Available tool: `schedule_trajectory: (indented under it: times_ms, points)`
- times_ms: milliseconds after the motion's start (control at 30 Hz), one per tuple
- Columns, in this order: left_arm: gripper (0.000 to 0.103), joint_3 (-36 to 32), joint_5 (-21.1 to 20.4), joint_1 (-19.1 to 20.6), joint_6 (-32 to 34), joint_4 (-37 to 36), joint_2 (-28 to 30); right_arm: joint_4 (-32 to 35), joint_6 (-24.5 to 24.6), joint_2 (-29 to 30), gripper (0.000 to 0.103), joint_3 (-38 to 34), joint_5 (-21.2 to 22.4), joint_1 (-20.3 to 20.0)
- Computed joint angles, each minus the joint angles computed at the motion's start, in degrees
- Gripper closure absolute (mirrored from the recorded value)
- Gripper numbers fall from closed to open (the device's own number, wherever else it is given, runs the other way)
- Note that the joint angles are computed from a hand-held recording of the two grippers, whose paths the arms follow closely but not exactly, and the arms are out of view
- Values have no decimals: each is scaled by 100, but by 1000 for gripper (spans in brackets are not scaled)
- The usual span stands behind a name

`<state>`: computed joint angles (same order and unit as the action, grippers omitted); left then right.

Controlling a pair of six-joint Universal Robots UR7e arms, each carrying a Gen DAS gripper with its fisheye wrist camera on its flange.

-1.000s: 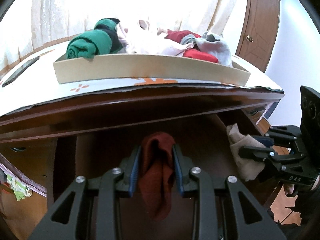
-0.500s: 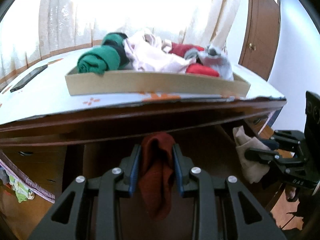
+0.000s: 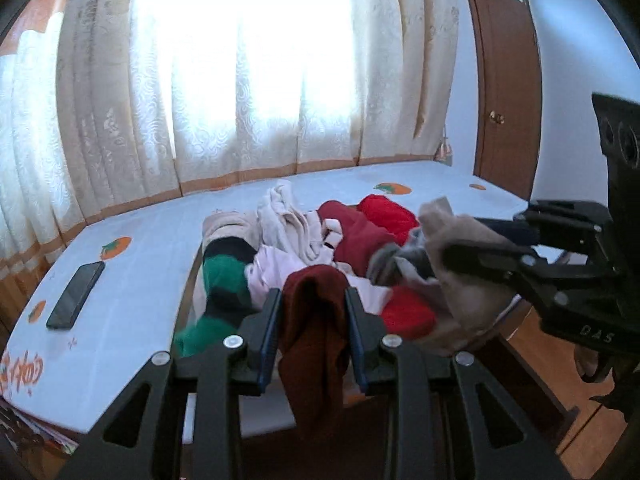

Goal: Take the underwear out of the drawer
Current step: 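Carry both socks over the tray and lower them, then open both tools to release the socks into the tray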

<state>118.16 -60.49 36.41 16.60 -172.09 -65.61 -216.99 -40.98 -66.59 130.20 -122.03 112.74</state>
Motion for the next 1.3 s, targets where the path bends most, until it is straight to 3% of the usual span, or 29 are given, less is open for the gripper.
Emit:
schedule_trajectory:
  times_ms: [367, 467, 500, 600, 733, 833, 1300]
  points:
    - [74, -707, 207, 274, 91, 488, 777, 469, 52, 342, 84, -631, -29, -549]
    - [63, -737, 278, 273, 106, 510, 843, 501, 43, 401, 84, -680, -54, -600]
    - [55, -761, 310, 270, 101, 533, 872, 556, 97, 391, 80, -688, -33, -623]
    - [47, -796, 369, 267, 51, 597, 909, 800, 334, 367, 57, -756, -115, -673]
    - [45, -768, 424, 240, 69, 569, 894, 731, 333, 357, 49, -717, -189, -639]
    - [37, -750, 462, 227, 7, 528, 853, 632, 363, 345, 39, -710, -248, -625]
    - [18, -335, 381, -19, -153, 148, 268, 266, 841, -49, 33, -341, -359, -345]
